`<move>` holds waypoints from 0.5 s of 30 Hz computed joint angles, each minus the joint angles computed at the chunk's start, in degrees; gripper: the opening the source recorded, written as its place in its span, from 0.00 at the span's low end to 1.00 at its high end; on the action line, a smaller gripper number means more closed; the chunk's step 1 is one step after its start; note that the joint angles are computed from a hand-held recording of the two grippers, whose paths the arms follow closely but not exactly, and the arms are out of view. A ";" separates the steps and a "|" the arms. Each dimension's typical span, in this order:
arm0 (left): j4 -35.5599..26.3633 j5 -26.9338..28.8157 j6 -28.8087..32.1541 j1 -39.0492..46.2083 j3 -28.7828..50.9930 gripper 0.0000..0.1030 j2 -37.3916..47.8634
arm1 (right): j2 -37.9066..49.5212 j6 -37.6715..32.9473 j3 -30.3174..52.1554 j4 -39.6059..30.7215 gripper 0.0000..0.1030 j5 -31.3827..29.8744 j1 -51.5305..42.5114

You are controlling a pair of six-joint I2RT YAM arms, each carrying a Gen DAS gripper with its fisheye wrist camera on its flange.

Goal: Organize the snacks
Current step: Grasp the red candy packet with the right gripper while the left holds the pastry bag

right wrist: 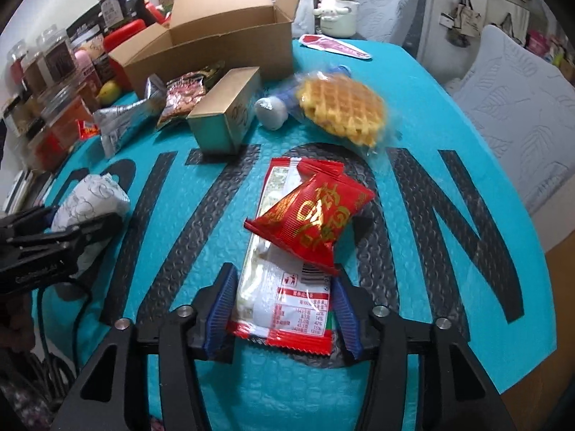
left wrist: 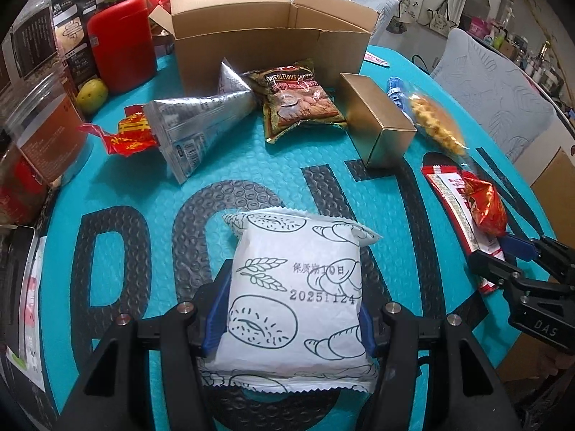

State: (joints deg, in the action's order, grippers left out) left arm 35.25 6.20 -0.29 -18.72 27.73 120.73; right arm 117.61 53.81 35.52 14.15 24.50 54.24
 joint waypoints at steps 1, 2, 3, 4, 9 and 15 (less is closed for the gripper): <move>0.34 -0.43 -0.11 -0.30 -0.03 0.56 0.12 | -0.35 0.67 -0.69 1.25 0.58 -0.53 -0.51; 0.81 -0.99 -0.09 -0.77 -0.15 0.56 0.32 | -0.66 0.90 -1.23 2.38 0.59 -1.08 -1.24; 1.14 -1.65 0.07 -1.23 -0.13 0.56 0.52 | -1.15 1.28 -2.00 3.85 0.59 -1.43 -1.98; 1.84 -2.54 0.02 -1.82 -0.17 0.56 0.80 | -1.80 1.97 -2.91 5.27 0.60 -1.16 -2.59; 1.77 -2.82 -0.64 -1.74 1.37 0.55 1.69 | -2.62 5.41 -5.23 10.64 0.66 1.15 -4.63; -0.61 -0.75 -1.06 -0.56 2.75 0.54 1.07 | 0.46 6.05 -3.68 12.44 0.40 -3.16 -9.12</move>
State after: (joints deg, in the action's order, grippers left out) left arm 34.63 5.45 -1.36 -19.28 30.48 121.80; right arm 118.07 59.86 31.85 26.59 21.35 45.13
